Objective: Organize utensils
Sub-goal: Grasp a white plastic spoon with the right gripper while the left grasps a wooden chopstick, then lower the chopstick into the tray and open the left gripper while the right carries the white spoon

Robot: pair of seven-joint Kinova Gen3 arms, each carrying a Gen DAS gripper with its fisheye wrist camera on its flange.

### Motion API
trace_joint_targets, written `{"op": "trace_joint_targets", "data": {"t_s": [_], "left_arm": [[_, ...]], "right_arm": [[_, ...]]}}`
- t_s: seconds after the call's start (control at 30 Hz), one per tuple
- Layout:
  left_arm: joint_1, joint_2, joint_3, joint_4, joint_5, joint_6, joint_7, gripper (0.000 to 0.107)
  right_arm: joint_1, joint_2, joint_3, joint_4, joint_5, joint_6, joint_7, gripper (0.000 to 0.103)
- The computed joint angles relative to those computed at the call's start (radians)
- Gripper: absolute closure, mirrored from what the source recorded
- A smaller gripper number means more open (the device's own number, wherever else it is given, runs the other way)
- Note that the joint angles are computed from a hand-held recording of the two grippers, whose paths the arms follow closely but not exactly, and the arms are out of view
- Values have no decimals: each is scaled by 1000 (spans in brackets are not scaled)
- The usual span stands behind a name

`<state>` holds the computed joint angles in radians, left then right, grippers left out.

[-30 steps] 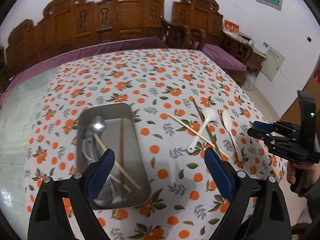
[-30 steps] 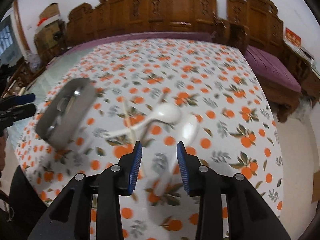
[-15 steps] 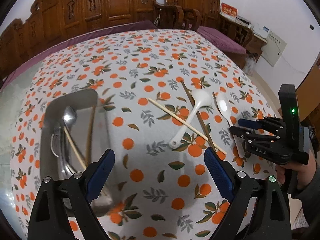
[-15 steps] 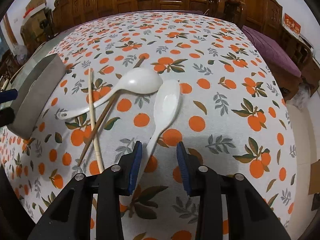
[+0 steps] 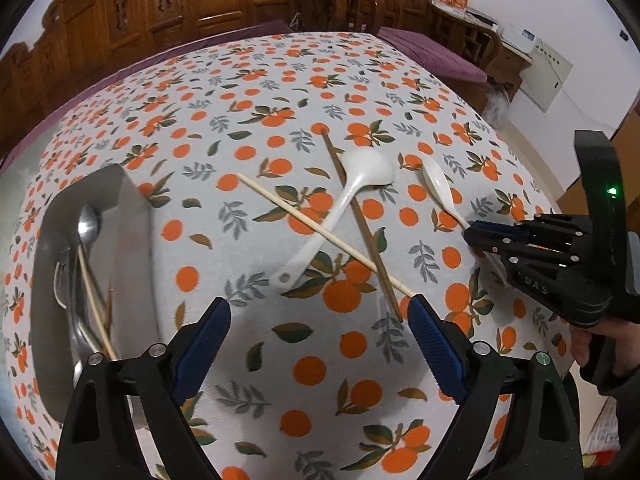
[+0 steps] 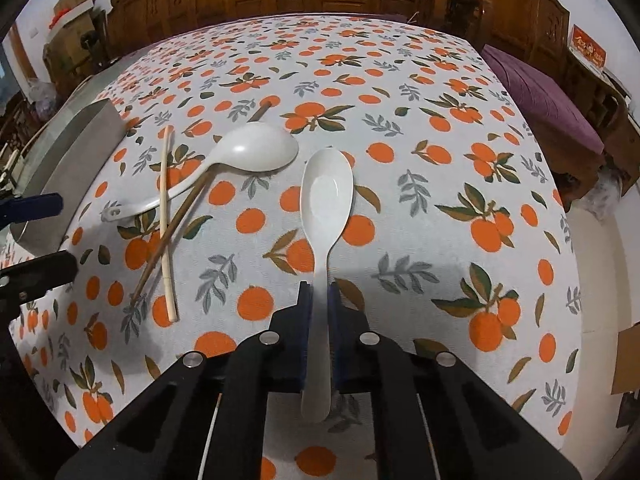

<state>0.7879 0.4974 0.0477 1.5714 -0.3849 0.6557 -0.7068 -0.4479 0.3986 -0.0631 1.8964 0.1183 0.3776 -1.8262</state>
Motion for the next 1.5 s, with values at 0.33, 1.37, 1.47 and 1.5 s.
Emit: {"op": "trace_joint_targets", "data": {"t_s": [0.33, 1.37, 1.47, 1.5], "left_arm": [[-49, 73, 52, -74, 114, -4, -97, 59], [-72, -71, 68, 30, 191, -45, -191, 104], [-75, -110, 72, 49, 184, -56, -186, 104], [-73, -122, 71, 55, 178, -59, -180, 104]], "right_arm": [[92, -53, -53, 78, -89, -49, 69, 93], [-41, -123, 11, 85, 12, -12, -113, 93], [-52, -134, 11, 76, 37, -2, -144, 93], [-56, -138, 12, 74, 46, 2, -156, 93]]}}
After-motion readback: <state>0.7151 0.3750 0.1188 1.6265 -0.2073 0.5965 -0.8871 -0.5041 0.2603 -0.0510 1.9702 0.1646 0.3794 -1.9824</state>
